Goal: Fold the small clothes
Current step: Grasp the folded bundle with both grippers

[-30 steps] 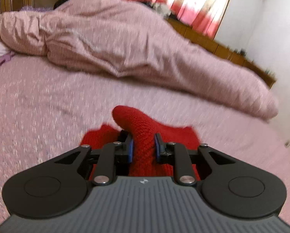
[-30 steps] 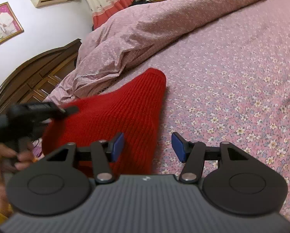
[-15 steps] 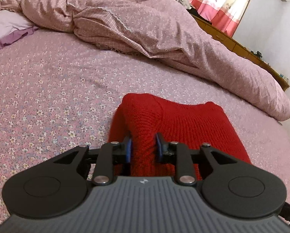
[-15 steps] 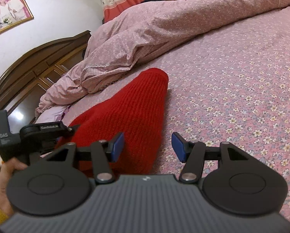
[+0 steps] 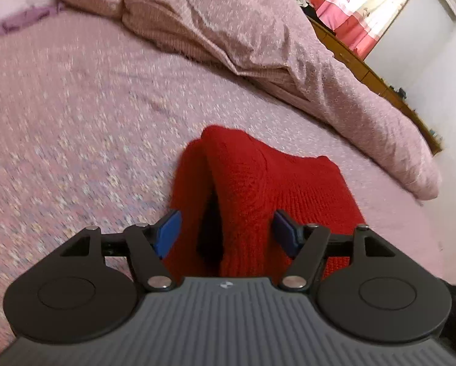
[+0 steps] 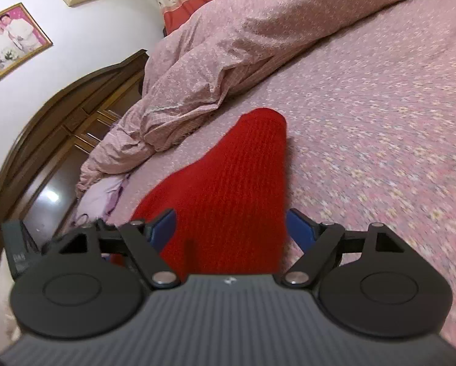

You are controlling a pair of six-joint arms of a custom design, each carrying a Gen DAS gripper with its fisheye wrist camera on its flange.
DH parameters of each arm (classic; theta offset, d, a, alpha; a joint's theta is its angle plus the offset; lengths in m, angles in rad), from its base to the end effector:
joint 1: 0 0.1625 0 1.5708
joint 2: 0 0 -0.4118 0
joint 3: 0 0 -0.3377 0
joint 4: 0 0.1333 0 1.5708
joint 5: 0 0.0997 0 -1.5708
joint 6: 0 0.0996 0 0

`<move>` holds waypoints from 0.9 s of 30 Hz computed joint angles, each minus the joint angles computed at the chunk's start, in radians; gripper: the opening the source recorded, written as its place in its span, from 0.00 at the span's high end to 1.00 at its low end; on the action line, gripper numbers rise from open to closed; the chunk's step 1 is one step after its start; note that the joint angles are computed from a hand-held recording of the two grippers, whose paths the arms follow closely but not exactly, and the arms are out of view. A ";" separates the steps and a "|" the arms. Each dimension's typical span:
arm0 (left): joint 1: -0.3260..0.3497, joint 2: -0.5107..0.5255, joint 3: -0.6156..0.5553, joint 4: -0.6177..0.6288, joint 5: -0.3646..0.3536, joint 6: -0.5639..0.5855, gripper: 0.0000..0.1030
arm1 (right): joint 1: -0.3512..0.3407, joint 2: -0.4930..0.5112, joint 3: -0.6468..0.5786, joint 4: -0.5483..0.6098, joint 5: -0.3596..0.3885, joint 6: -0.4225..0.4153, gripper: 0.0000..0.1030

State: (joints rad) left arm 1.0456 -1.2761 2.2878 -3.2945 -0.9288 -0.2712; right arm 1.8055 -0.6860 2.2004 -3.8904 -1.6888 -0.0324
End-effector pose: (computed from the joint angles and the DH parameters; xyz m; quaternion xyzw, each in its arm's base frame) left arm -0.0468 -0.4656 0.2750 0.0036 0.8962 -0.4195 0.1444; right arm 0.2294 -0.4367 0.0895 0.0994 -0.9133 0.3946 0.0145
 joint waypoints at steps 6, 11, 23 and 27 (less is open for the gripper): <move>0.042 0.020 -0.021 0.009 -0.065 0.002 0.24 | -0.049 -0.002 -0.083 0.169 0.060 0.060 0.18; 0.096 0.033 -0.043 0.007 -0.161 -0.020 0.22 | -0.073 0.023 -0.129 0.232 0.104 0.092 0.15; 0.210 0.080 -0.101 -0.002 -0.364 -0.062 0.16 | -0.104 0.051 -0.231 0.416 0.183 0.058 0.08; 0.218 0.087 -0.099 -0.022 -0.401 -0.082 0.22 | -0.108 0.044 -0.248 0.470 0.227 0.045 0.12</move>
State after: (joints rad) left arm 1.2631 -1.1894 2.1884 -3.3165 -1.3302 -0.3530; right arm 1.6976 -0.6419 1.9520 -3.4204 -1.4622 0.0127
